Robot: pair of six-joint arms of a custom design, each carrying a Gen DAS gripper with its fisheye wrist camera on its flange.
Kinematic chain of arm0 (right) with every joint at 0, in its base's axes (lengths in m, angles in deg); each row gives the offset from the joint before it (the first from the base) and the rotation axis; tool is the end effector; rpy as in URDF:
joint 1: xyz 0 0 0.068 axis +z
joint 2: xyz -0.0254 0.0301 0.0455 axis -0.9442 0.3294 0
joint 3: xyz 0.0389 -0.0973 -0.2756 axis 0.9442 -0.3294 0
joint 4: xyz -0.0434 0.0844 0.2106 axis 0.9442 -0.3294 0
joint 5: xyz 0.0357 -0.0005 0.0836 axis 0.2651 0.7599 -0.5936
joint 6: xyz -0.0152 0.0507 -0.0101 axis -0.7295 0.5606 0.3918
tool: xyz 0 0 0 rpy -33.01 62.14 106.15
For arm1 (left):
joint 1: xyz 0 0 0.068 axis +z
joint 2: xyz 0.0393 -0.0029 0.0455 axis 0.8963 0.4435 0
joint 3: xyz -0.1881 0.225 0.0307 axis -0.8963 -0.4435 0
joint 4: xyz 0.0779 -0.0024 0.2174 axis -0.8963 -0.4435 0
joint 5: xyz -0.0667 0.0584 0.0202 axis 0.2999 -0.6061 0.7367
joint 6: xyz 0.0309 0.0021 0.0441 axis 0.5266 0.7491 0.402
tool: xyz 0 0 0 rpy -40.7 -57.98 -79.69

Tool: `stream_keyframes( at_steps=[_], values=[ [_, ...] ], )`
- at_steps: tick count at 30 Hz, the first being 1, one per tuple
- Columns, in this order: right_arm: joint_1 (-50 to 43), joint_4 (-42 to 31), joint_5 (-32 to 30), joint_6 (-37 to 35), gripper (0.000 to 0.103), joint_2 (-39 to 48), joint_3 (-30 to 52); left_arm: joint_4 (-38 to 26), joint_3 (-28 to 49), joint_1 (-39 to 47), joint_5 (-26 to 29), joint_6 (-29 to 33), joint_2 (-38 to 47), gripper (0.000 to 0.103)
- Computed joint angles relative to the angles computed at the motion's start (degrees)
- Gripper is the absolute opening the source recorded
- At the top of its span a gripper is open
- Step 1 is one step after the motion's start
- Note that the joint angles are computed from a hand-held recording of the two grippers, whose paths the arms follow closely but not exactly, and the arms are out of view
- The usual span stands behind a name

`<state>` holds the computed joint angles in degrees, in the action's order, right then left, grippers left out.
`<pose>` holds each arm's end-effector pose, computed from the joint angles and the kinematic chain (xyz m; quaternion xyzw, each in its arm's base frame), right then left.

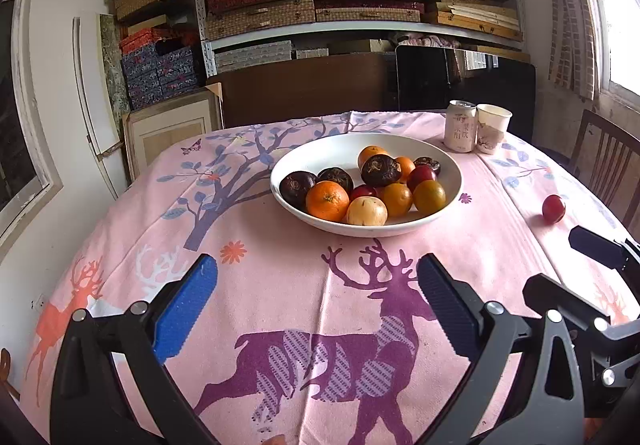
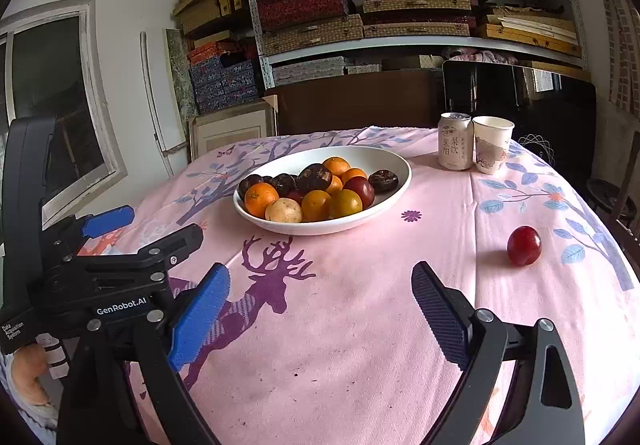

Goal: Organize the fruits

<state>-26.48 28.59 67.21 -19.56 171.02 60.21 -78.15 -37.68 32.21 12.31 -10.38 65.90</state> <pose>0.2352 0.2239 0.2098 -0.1956 0.8366 0.2074 0.4679 0.1884 -0.0878 0.2292 -0.0851 0.8691 0.1153 0.4734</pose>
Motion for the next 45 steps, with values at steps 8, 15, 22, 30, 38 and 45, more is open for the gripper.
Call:
stream_keyframes(
  at_steps=[8,15,22,30,38,45],
  values=[
    [1.2,-2.4,2.8,0.7,0.099,-1.1,0.9,-5.1,0.3,-5.0,-5.3,-3.4,-2.4,0.098],
    [3.9,-6.8,4.4,-1.4,0.099,1.1,5.7,-9.4,-0.1,-3.1,-5.5,-7.4,-6.7,0.098],
    [5.5,-11.8,8.5,-3.5,0.099,4.7,11.4,-9.7,0.4,1.5,-2.7,-7.0,-3.4,0.098],
    [6.5,-12.4,11.4,-4.9,0.099,4.9,12.1,-8.6,0.1,2.4,-2.2,-6.8,-1.8,0.098],
    [6.7,-12.4,12.4,-5.3,0.099,4.5,11.7,-7.9,-0.1,1.4,-3.5,-7.2,-1.4,0.098],
    [6.9,-12.2,13.1,-5.7,0.099,4.0,11.2,-8.4,0.5,3.2,0.3,-6.9,-0.7,0.098]
  ],
)
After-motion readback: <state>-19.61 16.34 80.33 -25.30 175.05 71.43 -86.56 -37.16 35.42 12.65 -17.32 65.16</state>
